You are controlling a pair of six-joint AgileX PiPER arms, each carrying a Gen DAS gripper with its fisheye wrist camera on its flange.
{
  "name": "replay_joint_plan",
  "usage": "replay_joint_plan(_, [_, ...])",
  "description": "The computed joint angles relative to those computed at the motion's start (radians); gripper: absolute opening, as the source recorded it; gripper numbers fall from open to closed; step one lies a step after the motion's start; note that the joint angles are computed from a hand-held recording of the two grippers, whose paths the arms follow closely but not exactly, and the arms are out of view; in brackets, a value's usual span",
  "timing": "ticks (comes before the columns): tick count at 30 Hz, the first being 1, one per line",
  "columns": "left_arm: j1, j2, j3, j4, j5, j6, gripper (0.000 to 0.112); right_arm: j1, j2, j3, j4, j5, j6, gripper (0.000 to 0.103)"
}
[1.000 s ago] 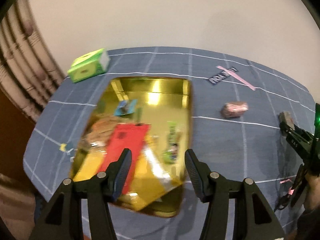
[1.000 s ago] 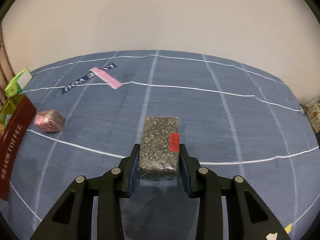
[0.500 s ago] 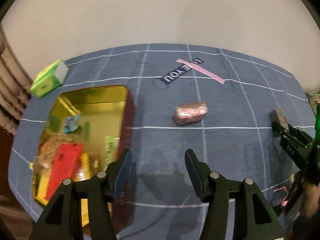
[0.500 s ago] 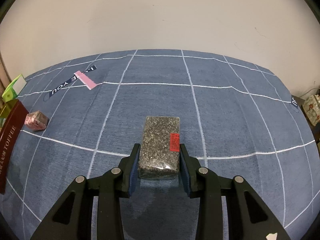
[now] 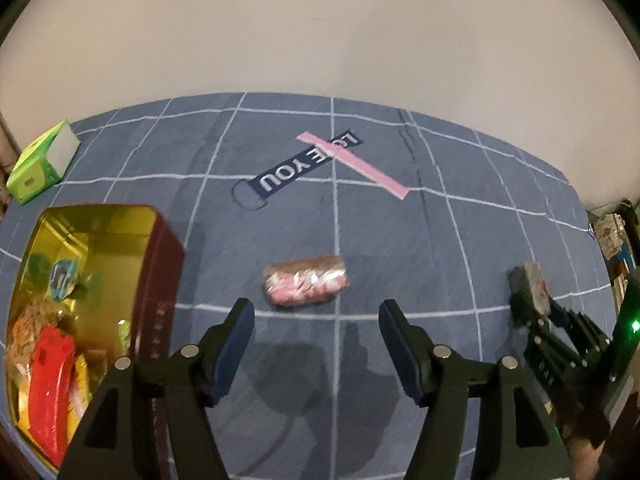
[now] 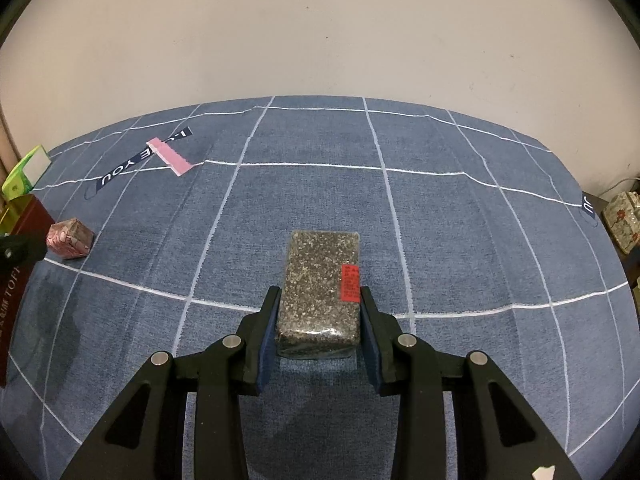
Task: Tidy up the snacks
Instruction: 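Grasp the pink wrapped candy roll with the left tool while the right holds the grey block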
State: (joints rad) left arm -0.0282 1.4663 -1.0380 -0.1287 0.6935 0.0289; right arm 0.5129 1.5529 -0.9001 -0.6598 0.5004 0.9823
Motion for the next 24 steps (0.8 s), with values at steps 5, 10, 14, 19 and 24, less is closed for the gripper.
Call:
replay_joint_plan(5, [-0.015,0.048,-0.022,0.027,-0.012,-0.041,0.066,-0.001,0.0,0.001,0.001,-0.002,-0.002,0.033])
replay_joint_plan(10, [-0.012,0.093,-0.039,0.062,-0.015,-0.104,0.066,-0.003,-0.002,0.003,0.005,-0.004,-0.007,0.033])
replay_joint_plan(14, [-0.02,0.132,-0.057,0.086,-0.021,-0.125,0.066,-0.004,-0.004,0.004,0.006,-0.005,-0.008,0.034])
replay_joint_plan(19, [-0.011,0.157,-0.069,0.082,-0.021,-0.138,0.066,-0.004,-0.004,0.004,0.008,-0.005,-0.009,0.034])
replay_joint_plan(24, [-0.006,0.183,-0.086,0.111,-0.021,-0.172,0.066,-0.004,-0.005,0.004,0.007,-0.005,-0.009,0.034])
